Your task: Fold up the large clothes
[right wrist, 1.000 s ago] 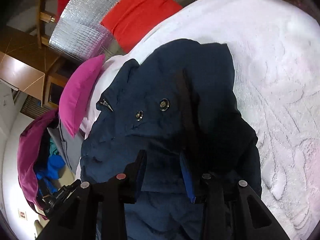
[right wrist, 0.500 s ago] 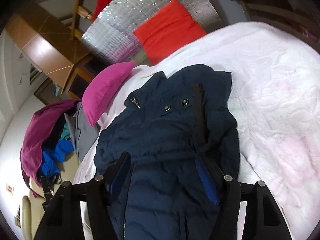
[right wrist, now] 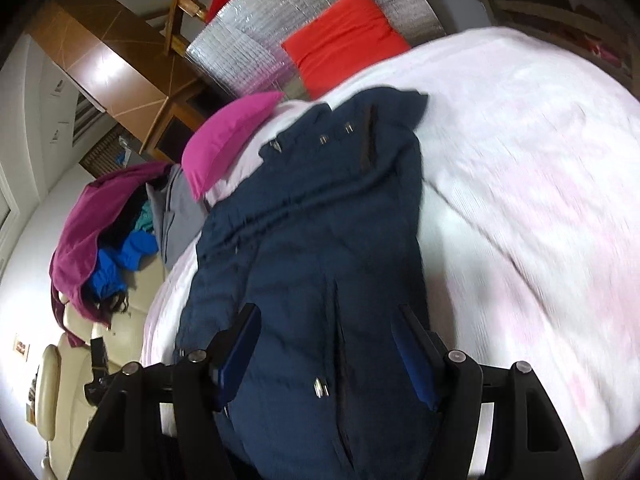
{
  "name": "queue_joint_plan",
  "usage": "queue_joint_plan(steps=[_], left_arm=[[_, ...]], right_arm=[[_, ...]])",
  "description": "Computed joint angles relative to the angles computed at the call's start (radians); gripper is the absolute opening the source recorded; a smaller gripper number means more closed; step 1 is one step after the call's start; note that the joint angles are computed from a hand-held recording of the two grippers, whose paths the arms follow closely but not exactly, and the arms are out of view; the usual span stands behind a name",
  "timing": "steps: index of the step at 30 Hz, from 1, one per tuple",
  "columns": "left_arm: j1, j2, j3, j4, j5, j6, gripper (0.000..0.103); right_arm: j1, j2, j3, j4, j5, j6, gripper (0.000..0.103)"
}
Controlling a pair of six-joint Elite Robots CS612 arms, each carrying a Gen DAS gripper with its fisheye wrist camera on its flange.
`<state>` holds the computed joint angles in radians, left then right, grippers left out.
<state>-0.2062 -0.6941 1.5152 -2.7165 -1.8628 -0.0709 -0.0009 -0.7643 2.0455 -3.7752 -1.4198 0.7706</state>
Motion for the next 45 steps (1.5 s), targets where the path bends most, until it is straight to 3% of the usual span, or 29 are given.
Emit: queue_joint_plan(steps=[3, 6, 14, 18, 20, 22, 25, 26, 28, 30, 34, 36, 37, 41, 42, 44, 45], left_arm=[[-0.010, -0.002, 0.000, 0.040, 0.026, 0.027, 0.073], [-0.013, 0.012, -0.029, 0.164, -0.018, 0.065, 0.073], [-0.035, -0.003, 0.008, 0.108, 0.019, 0.111, 0.071], [-0.037, 0.001, 0.004, 0.130, 0.001, 0.095, 0.073], [-0.033, 0.008, -0.010, 0.169, -0.010, 0.096, 0.077], [-0.035, 0.008, -0.009, 0.176, -0.011, 0.105, 0.077], [-0.043, -0.002, 0.012, 0.156, -0.028, 0.129, 0.076], [-0.041, -0.002, 0.013, 0.151, -0.036, 0.135, 0.069], [-0.045, -0.007, 0.024, 0.137, -0.043, 0.134, 0.056], [-0.041, -0.006, 0.023, 0.137, -0.060, 0.120, 0.053], [-0.039, 0.000, 0.018, 0.138, -0.068, 0.120, 0.050], [-0.048, 0.000, 0.019, 0.154, -0.036, 0.132, 0.064], [-0.046, 0.007, -0.008, 0.190, -0.021, 0.141, 0.073], [-0.068, 0.003, 0.003, 0.189, 0.023, 0.169, 0.074], [-0.072, 0.002, 0.007, 0.178, 0.025, 0.177, 0.073], [-0.086, -0.001, 0.014, 0.159, 0.028, 0.186, 0.058], [-0.091, -0.005, 0.023, 0.142, 0.033, 0.196, 0.052]], right_arm=[[0.002, -0.003, 0.034, -0.012, 0.017, 0.023, 0.072], [0.003, -0.011, 0.068, 0.000, 0.031, 0.042, 0.075], [0.012, -0.016, 0.084, 0.143, 0.070, 0.039, 0.075], [0.027, -0.020, 0.055, 0.306, 0.067, -0.012, 0.077], [0.050, -0.021, 0.042, 0.339, 0.042, -0.055, 0.076], [0.073, -0.026, 0.035, 0.359, 0.013, -0.104, 0.069], [0.080, -0.025, 0.040, 0.340, 0.001, -0.124, 0.048], [0.076, -0.024, 0.046, 0.319, 0.005, -0.115, 0.045], [0.059, -0.011, 0.068, 0.205, 0.034, -0.071, 0.045], [0.062, -0.006, 0.073, 0.154, 0.023, -0.078, 0.045], [0.063, -0.009, 0.055, 0.272, 0.026, -0.095, 0.047], [0.064, -0.015, 0.045, 0.332, 0.043, -0.112, 0.059], [0.065, -0.017, 0.039, 0.365, 0.051, -0.125, 0.069], [0.093, -0.024, 0.003, 0.514, 0.011, -0.216, 0.070], [0.099, -0.021, -0.005, 0.533, 0.001, -0.220, 0.069], [0.101, -0.010, -0.017, 0.549, 0.009, -0.205, 0.039], [0.103, -0.011, -0.018, 0.550, 0.001, -0.213, 0.034]])
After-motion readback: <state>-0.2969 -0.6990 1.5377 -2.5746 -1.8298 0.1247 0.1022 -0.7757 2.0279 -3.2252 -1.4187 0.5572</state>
